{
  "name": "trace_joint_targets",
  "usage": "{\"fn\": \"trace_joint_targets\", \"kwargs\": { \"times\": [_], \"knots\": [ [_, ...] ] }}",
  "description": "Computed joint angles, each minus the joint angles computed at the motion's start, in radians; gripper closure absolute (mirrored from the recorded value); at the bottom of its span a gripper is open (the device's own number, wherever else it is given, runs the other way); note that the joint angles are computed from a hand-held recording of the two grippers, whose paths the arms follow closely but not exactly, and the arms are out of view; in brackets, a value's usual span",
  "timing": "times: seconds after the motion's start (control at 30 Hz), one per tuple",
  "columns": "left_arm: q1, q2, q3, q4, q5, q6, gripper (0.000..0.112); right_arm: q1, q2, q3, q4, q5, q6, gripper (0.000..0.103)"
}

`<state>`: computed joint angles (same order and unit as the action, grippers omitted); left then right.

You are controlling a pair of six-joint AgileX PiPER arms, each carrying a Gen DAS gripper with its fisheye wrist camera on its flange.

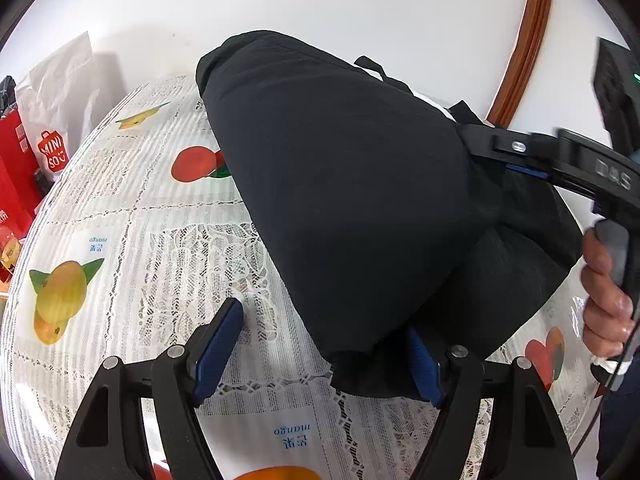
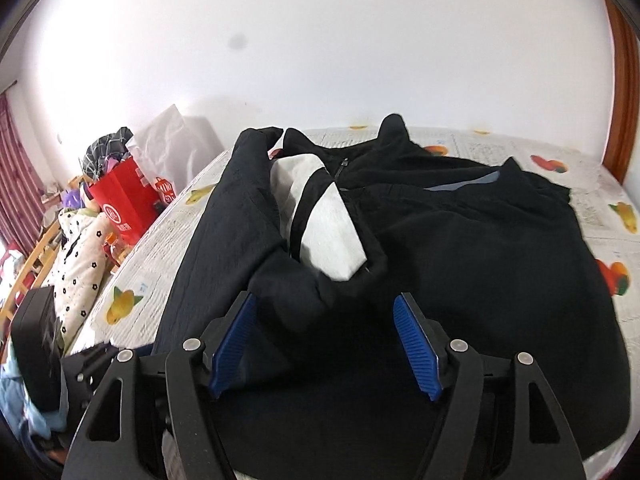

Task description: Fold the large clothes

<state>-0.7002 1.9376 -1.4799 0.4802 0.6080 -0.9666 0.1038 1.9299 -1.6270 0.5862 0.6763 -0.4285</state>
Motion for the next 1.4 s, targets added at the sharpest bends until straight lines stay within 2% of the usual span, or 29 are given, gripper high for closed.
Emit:
{"fn": "trace_joint_targets", "kwargs": {
  "times": [0.17, 0.4, 0.43, 0.47, 0.57, 0.67, 0.7, 0.83, 0.93, 1.0, 1.1, 1.23, 1.33, 1.4],
  "knots": [
    [-0.005, 0.01, -0.006, 0.028, 0.004, -0.011, 0.035, 0.009, 0.11, -0.141, 0.005, 0.084, 0.063, 0.032],
    [-0.014, 0.038, -0.049, 0.042, 0.041, -0.012, 0.033, 0.027, 0.198, -0.252, 0.037, 0.122, 0.097, 0.034],
    [-0.016, 0.042, -0.054, 0.043, 0.046, -0.014, 0.033, 0.027, 0.202, -0.253, 0.057, 0.121, 0.076, 0.041],
    [-0.017, 0.046, -0.061, 0.044, 0.051, -0.014, 0.033, 0.027, 0.201, -0.251, 0.068, 0.121, 0.055, 0.057],
    [-0.026, 0.065, -0.092, 0.057, 0.087, -0.02, 0.032, 0.016, 0.171, -0.21, 0.138, 0.118, -0.064, 0.086],
    [-0.026, 0.077, -0.108, 0.064, 0.105, -0.034, 0.031, -0.031, 0.078, -0.074, 0.328, 0.075, -0.283, 0.089],
    [-0.026, 0.081, -0.112, 0.066, 0.107, -0.037, 0.031, -0.056, 0.041, -0.019, 0.41, 0.064, -0.363, 0.089],
    [-0.031, 0.095, -0.134, 0.072, 0.129, -0.035, 0.031, -0.136, -0.034, 0.108, 0.568, 0.076, -0.528, 0.089],
    [-0.031, 0.099, -0.139, 0.071, 0.129, -0.033, 0.03, -0.159, -0.065, 0.18, 0.537, 0.059, -0.53, 0.089],
    [-0.031, 0.103, -0.144, 0.068, 0.13, -0.027, 0.029, -0.149, -0.06, 0.198, 0.433, 0.035, -0.455, 0.088],
    [-0.026, 0.091, -0.129, 0.062, 0.114, -0.022, 0.028, -0.151, -0.055, 0.217, 0.406, 0.036, -0.422, 0.085],
    [-0.026, 0.055, -0.086, 0.055, 0.095, -0.035, 0.03, -0.151, -0.087, 0.235, 0.382, 0.019, -0.401, 0.069],
    [-0.04, 0.033, -0.07, 0.069, 0.089, -0.052, 0.03, -0.149, -0.105, 0.223, 0.339, 0.034, -0.38, 0.048],
    [-0.049, 0.02, -0.064, 0.09, 0.086, -0.066, 0.03, -0.163, -0.114, 0.232, 0.374, 0.048, -0.421, 0.043]
  ]
}}
